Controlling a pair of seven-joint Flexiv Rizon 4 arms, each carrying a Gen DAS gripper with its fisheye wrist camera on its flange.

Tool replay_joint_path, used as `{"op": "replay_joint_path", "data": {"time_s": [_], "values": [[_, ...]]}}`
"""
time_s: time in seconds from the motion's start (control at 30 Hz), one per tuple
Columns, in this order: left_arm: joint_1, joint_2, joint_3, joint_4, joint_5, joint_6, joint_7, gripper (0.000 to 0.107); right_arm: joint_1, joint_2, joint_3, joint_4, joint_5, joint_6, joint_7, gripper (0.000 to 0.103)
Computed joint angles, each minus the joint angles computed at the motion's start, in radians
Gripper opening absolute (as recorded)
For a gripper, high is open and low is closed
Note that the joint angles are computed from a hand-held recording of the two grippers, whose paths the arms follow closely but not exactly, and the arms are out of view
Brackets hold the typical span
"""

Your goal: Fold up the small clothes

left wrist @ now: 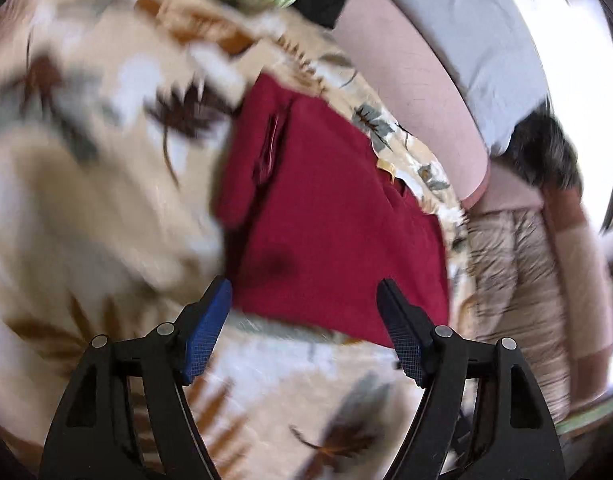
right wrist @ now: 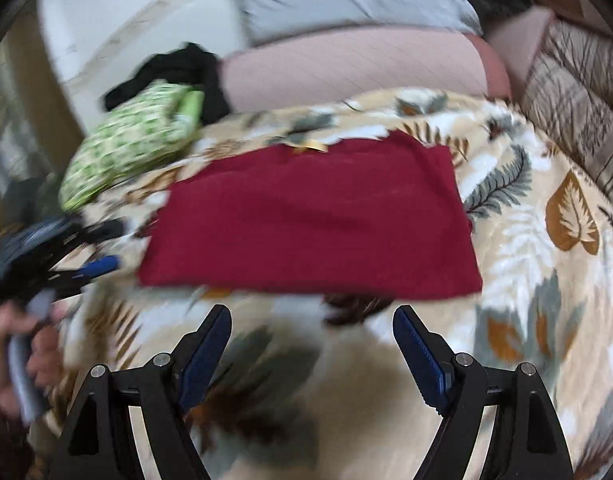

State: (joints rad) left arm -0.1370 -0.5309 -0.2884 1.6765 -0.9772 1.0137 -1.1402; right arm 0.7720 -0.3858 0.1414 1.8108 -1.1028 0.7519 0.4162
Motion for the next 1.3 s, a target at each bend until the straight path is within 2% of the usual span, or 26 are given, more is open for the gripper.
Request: {"op": "replay_joint_path", "data": {"time_s": [0.03, 0.13, 0.17, 0.3, 0.4, 0.5, 0.7, 0.83, 0.93, 0.97, 1.0, 1.03, 1.07, 1.1, 1.2, 1.3], "values": [[0.015, 0.000, -0.031, 0.020, -0.067, 0.004, 0.026, 0.075, 0.017, 0.001, 0.001, 0.008, -0.017, -0.018, 0.024, 0.081], [0.015, -0.003, -0.064, 0.064, -0.223, 0.040, 0.090, 0.075, 0.026, 0.028, -0.005, 0.044, -0.091, -0.025, 0.121, 0.081], [0.018, -0.002, -0.087, 0.080, -0.321, 0.058, 0.147, 0.075, 0.022, 0.032, 0.002, 0.050, -0.081, -0.041, 0.139, 0.081], [0.008, -0.005, -0.082, 0.068, -0.485, 0.037, 0.243, 0.075, -0.023, 0.028, 0.021, 0.064, -0.011, 0.014, 0.140, 0.081], [-0.013, -0.025, -0.050, 0.047, -0.496, 0.006, 0.240, 0.075, -0.033, 0.028, 0.022, 0.072, 0.024, 0.035, 0.153, 0.081], [-0.043, -0.030, -0.026, 0.037, -0.504, 0.023, 0.242, 0.075, -0.024, 0.023, 0.023, 0.061, 0.050, 0.014, 0.132, 0.081], [-0.062, -0.058, -0.022, -0.005, -0.433, 0.037, 0.243, 0.077, 0.005, 0.004, 0.024, 0.016, 0.071, -0.056, 0.050, 0.081], [-0.072, -0.062, -0.051, -0.023, -0.557, 0.103, 0.357, 0.075, 0.015, -0.009, 0.022, -0.007, 0.094, -0.071, -0.006, 0.081], [-0.106, -0.057, -0.030, -0.026, -0.569, 0.163, 0.397, 0.058, 0.016, -0.002, 0.017, 0.003, 0.091, -0.066, 0.008, 0.081], [-0.116, -0.060, -0.021, -0.027, -0.545, 0.180, 0.383, 0.046, 0.015, 0.000, 0.017, 0.006, 0.092, -0.062, 0.013, 0.081], [-0.126, -0.069, -0.004, -0.029, -0.478, 0.196, 0.332, 0.034, 0.013, -0.002, 0.018, 0.005, 0.097, -0.059, 0.015, 0.081], [-0.131, -0.084, 0.021, -0.032, -0.372, 0.195, 0.238, 0.031, 0.010, -0.003, 0.019, 0.005, 0.107, -0.056, 0.014, 0.081], [-0.128, -0.092, 0.028, -0.031, -0.324, 0.190, 0.185, 0.025, 0.008, -0.004, 0.019, 0.005, 0.113, -0.052, 0.012, 0.081], [-0.118, -0.097, 0.018, -0.028, -0.321, 0.197, 0.169, 0.023, 0.007, -0.007, 0.019, 0.002, 0.119, -0.050, 0.007, 0.081], [-0.082, -0.097, -0.052, -0.024, -0.401, 0.253, 0.222, 0.023, 0.008, -0.013, 0.019, -0.008, 0.137, -0.053, -0.014, 0.081], [-0.072, -0.109, -0.071, -0.031, -0.417, 0.260, 0.211, 0.026, 0.008, -0.019, 0.019, -0.016, 0.159, -0.052, -0.035, 0.081]]}}
